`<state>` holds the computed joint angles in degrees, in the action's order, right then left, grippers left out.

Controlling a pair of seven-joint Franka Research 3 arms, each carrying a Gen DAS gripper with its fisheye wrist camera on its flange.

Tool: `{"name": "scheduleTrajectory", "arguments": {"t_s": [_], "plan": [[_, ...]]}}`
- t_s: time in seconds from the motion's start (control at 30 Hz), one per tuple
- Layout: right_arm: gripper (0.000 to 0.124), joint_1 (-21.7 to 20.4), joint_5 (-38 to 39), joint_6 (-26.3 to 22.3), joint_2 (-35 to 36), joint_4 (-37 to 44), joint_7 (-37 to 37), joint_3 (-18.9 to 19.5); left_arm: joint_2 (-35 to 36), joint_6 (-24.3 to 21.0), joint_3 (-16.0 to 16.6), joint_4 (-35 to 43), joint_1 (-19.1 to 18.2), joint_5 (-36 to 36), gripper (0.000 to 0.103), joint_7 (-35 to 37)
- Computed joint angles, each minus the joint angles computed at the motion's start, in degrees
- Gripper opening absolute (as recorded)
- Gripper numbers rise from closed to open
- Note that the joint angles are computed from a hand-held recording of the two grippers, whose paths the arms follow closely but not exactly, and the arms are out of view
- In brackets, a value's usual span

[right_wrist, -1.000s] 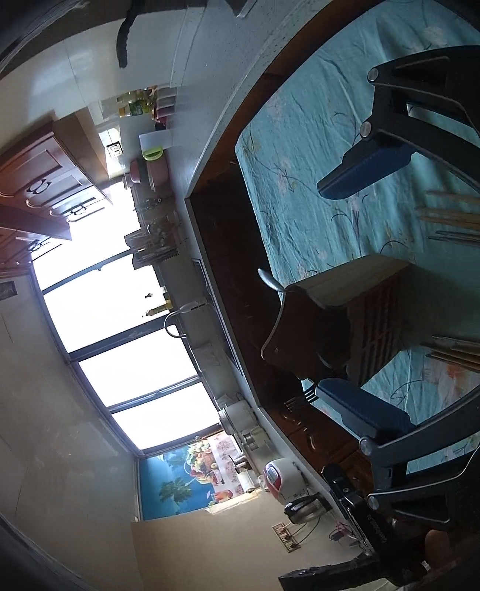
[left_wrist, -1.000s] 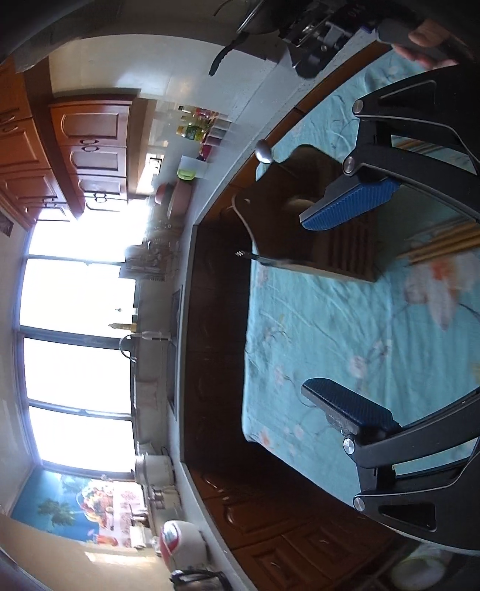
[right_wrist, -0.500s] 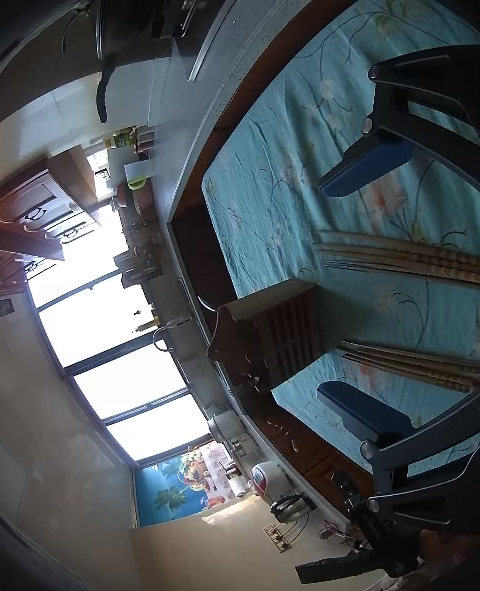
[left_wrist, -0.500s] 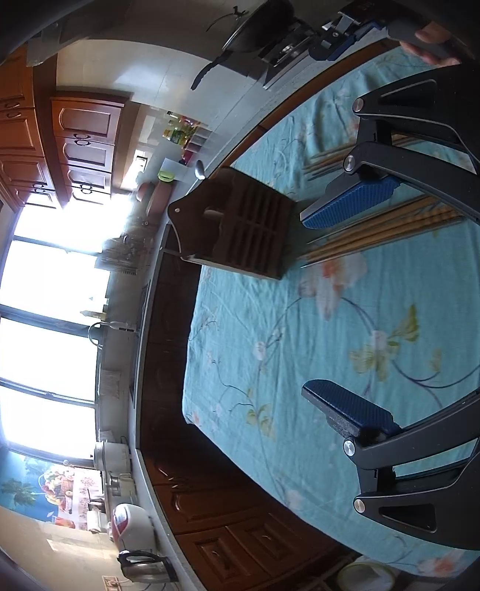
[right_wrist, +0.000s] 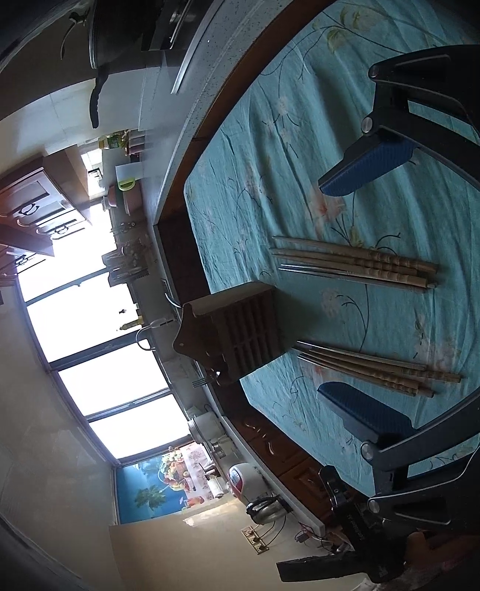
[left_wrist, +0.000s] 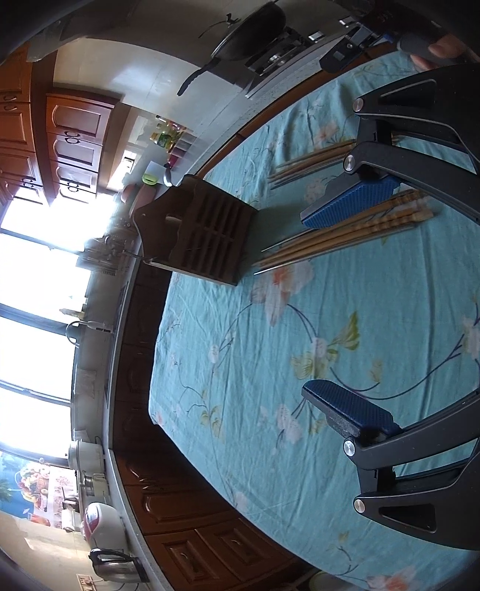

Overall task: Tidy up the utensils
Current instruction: 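Move both tools back over the chopstick bundles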

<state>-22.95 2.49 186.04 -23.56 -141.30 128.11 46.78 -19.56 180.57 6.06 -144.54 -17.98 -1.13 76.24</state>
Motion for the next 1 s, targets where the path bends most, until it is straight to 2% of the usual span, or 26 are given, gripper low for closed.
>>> {"name": "scheduleTrajectory", "arguments": {"t_s": [0.17, 0.33, 0.77, 0.83, 0.87, 0.93, 1.0], "plan": [[0.102, 0.8, 0.1, -0.2, 0.0, -0.8, 0.1, -0.2, 0.3, -2.5, -1.3, 0.2, 0.6, 0.0, 0.086, 0.2], [0.102, 0.9, -0.3, -0.8, 0.1, -0.9, 0.4, -0.5, 1.2, -5.2, -4.2, 1.6, 3.1, 0.4, 0.086, -0.2], [0.101, 2.2, -4.7, -2.7, 3.9, 1.3, 2.9, -3.8, 7.7, -13.6, -9.1, 10.0, 7.1, -0.2, 0.086, 2.1], [0.101, 2.3, -6.0, -3.1, 5.1, 2.2, 2.9, -4.2, 8.9, -14.4, -9.6, 11.5, 7.4, -1.0, 0.082, 2.8], [0.101, 2.3, -6.7, -3.7, 5.7, 2.8, 3.1, -4.3, 9.4, -14.7, -9.5, 12.1, 6.9, -2.5, 0.077, 4.1], [0.099, 1.6, -8.5, -4.5, 6.7, 3.8, 4.1, -4.2, 11.0, -15.9, -8.5, 14.3, 5.2, -8.2, 0.067, 9.2], [0.091, 1.5, -10.2, -5.6, 7.9, 4.9, 4.8, -4.7, 12.9, -17.7, -8.5, 17.2, 4.4, -14.1, 0.055, 14.4]]}}
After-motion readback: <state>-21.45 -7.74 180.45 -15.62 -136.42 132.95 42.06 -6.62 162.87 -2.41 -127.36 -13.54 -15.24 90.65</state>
